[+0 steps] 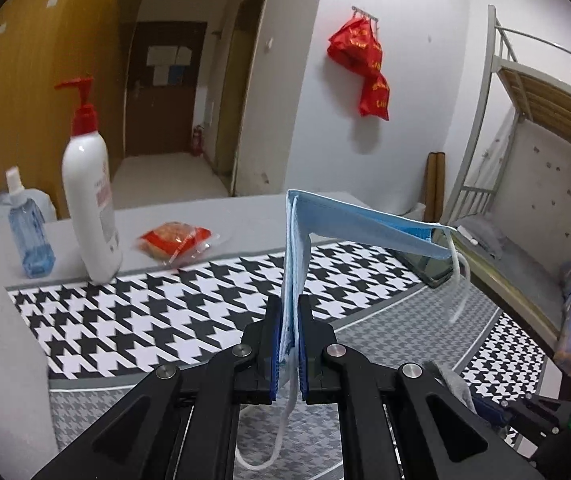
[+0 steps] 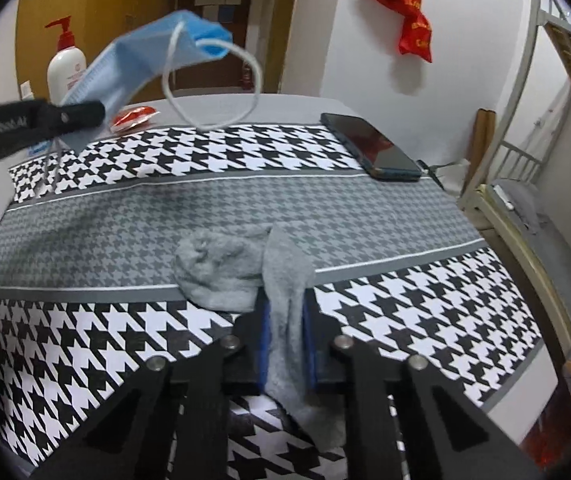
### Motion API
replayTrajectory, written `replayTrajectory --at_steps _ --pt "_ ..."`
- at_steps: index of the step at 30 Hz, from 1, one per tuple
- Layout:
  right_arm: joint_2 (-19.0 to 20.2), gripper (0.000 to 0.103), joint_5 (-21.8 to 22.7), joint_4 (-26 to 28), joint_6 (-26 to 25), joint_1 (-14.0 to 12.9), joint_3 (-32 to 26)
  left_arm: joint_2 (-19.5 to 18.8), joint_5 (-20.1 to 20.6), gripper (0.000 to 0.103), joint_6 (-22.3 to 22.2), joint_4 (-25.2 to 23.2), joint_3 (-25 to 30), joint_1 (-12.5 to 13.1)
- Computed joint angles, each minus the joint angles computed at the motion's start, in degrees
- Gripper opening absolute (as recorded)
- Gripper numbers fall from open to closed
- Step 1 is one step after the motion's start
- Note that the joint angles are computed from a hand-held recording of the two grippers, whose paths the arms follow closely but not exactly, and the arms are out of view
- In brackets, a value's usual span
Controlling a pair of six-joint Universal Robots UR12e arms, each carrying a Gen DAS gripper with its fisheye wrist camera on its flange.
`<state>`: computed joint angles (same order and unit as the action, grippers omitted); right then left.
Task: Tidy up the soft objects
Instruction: 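Close the right tool on the grey sock and lift it while the left tool holds the mask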
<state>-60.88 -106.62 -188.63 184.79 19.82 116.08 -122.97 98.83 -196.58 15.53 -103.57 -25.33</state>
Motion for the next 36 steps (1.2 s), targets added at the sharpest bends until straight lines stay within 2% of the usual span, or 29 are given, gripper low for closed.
replayTrajectory --at_steps 7,12,17,19,22,26,28,36 --pt "-0.4 0.015 1.9 -4.9 2.8 0.1 1.7 0.4 2.5 0.008 -0.8 0.0 -0.2 0.2" --pt "-1.1 0.015 5.7 -6.3 7.7 -1.5 3.0 0.6 2.7 0.008 -1.0 -0.3 -0.2 0.3" --pt "-0.7 0.015 3.6 -9.9 7.7 -0.7 3.5 1.1 2.6 0.008 -1.2 -0.3 -0.6 0.1" --pt "-0.6 0.015 4.2 -11.2 7.6 -0.8 3.8 1.4 3.5 0.008 -1.1 -0.1 -0.7 -0.1" --pt "-0.6 0.015 3.7 -10.7 8.1 -0.6 3.4 2.1 3.3 0.008 -1.7 -0.6 -1.1 -0.2" --pt "-1.1 0.015 5.1 -11.4 8.3 -0.7 3.7 3.0 5.6 0.008 -0.6 -1.0 -1.7 -0.7" --pt "-1.6 0.015 5.2 -12.1 8.3 -0.6 4.0 3.6 4.9 0.008 -0.7 -0.9 -2.4 -0.6" --pt "-3.9 0.015 5.6 -16.1 7.6 0.2 5.6 6.8 5.5 0.008 1.7 3.2 -5.4 -1.2"
